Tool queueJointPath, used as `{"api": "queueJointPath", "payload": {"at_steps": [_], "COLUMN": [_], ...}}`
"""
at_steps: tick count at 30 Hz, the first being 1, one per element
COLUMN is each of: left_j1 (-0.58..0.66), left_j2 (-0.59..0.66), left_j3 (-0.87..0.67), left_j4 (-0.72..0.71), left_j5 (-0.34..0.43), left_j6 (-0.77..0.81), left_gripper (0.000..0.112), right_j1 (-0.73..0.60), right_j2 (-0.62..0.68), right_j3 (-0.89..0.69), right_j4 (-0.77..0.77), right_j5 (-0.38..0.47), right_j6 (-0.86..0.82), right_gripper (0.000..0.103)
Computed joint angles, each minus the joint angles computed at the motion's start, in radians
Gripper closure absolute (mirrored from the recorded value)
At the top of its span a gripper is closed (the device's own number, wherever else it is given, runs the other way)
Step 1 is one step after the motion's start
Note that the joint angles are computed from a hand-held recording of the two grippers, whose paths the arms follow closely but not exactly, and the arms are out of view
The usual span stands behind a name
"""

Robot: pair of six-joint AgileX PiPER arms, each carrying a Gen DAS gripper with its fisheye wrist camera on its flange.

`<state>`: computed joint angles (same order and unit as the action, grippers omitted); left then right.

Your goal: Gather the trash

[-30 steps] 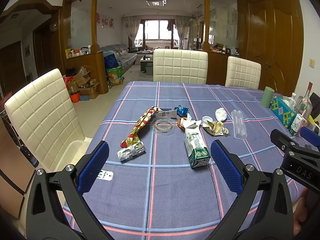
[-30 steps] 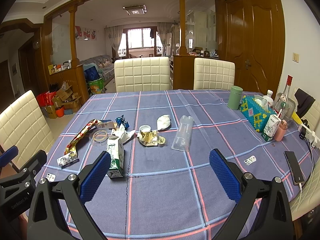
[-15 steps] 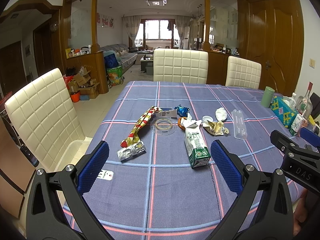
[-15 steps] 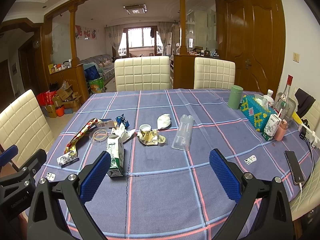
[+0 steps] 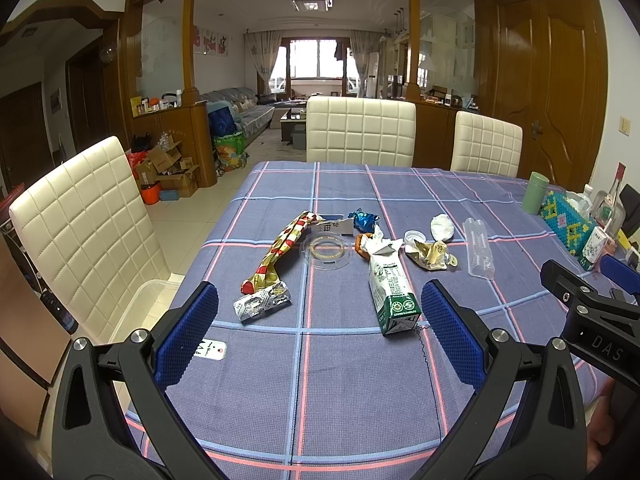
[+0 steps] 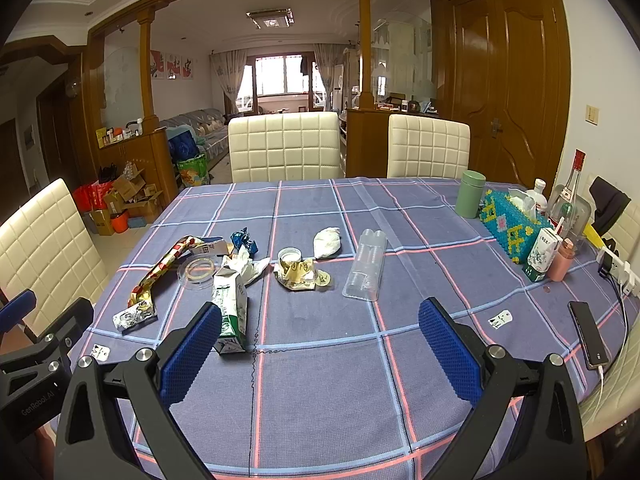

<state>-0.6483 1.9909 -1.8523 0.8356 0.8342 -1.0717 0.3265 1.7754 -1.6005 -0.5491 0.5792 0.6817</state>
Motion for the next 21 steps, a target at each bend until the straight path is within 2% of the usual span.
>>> {"api": "queueJointPath", "payload": {"at_steps": [21], "left_j1": [0.000], "left_j2": [0.000], "left_j3": [0.005], "left_j4": [0.001], "left_j5": [0.000], "left_j6": [-0.003], "left_gripper": [0.012], "right_j1": [-0.011], "right_j2": [0.008], "right_j3": [0.000], "right_j4": [0.009], "right_j5": [-0.011], "right_j6": [-0.012], "right_gripper": [0.007]}}
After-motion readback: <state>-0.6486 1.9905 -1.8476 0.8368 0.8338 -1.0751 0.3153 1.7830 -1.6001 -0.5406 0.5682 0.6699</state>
